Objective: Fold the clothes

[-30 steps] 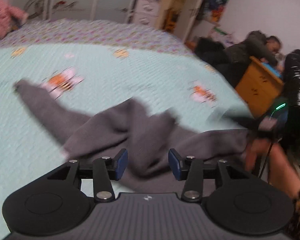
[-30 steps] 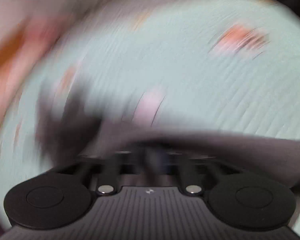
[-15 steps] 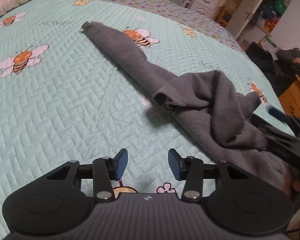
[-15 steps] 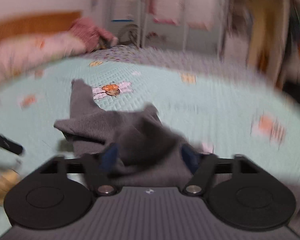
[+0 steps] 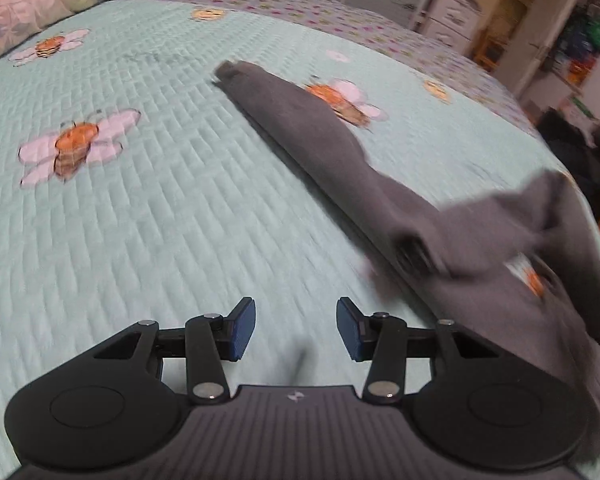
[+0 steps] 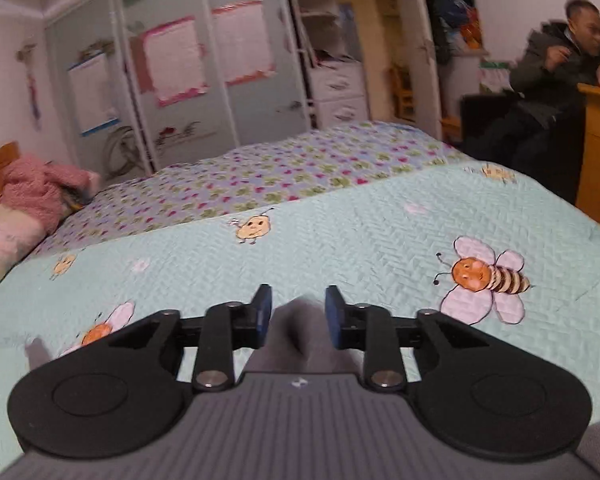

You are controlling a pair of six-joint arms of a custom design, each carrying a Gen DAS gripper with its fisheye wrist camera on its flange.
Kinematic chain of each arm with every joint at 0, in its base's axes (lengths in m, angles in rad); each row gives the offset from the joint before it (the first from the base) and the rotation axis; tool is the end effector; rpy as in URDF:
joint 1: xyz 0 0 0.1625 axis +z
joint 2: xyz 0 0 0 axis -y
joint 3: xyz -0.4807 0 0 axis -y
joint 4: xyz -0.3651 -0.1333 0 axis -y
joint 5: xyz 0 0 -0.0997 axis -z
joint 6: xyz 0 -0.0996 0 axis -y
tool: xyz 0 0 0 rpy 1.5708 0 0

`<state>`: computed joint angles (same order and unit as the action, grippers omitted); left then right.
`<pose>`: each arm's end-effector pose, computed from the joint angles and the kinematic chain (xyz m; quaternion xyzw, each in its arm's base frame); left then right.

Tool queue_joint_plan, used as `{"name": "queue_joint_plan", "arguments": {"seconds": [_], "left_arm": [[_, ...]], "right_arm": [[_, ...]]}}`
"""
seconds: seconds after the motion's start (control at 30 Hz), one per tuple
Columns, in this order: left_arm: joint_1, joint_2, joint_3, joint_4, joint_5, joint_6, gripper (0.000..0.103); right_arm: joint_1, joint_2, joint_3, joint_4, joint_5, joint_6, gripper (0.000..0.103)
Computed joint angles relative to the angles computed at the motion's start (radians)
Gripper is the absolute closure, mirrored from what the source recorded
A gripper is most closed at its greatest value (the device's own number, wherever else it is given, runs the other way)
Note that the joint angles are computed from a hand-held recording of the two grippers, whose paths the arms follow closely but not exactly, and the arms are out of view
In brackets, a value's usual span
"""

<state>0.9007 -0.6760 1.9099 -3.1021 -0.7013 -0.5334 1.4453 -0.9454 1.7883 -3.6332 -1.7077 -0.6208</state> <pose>-0.2146 -0.6080 0.0865 -0.0010 0.8991 -0.3466 0.2673 0.0372 -0.6611 0.3393 0.1625 -0.8025 0.5116 0.2605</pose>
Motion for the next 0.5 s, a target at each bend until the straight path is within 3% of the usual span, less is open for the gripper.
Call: {"name": "queue_joint_plan", "arguments": {"seconds": [0.17, 0.23, 0.33, 0.37, 0.47, 0.5], "left_arm": [[0.096, 0.053, -0.188, -0.015, -0.052, 0.02, 0.055], [0.114, 0.081, -0.264, 0.022, -0.049, 0.056, 0.05], [0.148, 0.118, -0.368, 0.134, -0.078, 0.016, 0.046], [0.162, 0.127, -0.387, 0.136, -0.113, -0.002, 0.044], [0.167, 0.168, -0.439, 0.077, -0.108, 0.004, 0.042], [0.164, 0.182, -0.471, 0.107, -0.101, 0.025, 0.055]], "right_arm": [[-0.089, -0.153, 0.355, -0.104, 0.123, -0.095, 0.04], [-0.128, -0.208, 0.499, -0.124, 0.138, -0.176, 0.037], [-0.16, -0.189, 0.669, -0.275, 0.113, -0.445, 0.035], [-0.171, -0.174, 0.716, -0.329, 0.106, -0.529, 0.033], [-0.143, -0.073, 0.753, -0.5, 0.015, -0.696, 0.033], [-0.135, -0.05, 0.745, -0.524, -0.01, -0.725, 0.036]]}}
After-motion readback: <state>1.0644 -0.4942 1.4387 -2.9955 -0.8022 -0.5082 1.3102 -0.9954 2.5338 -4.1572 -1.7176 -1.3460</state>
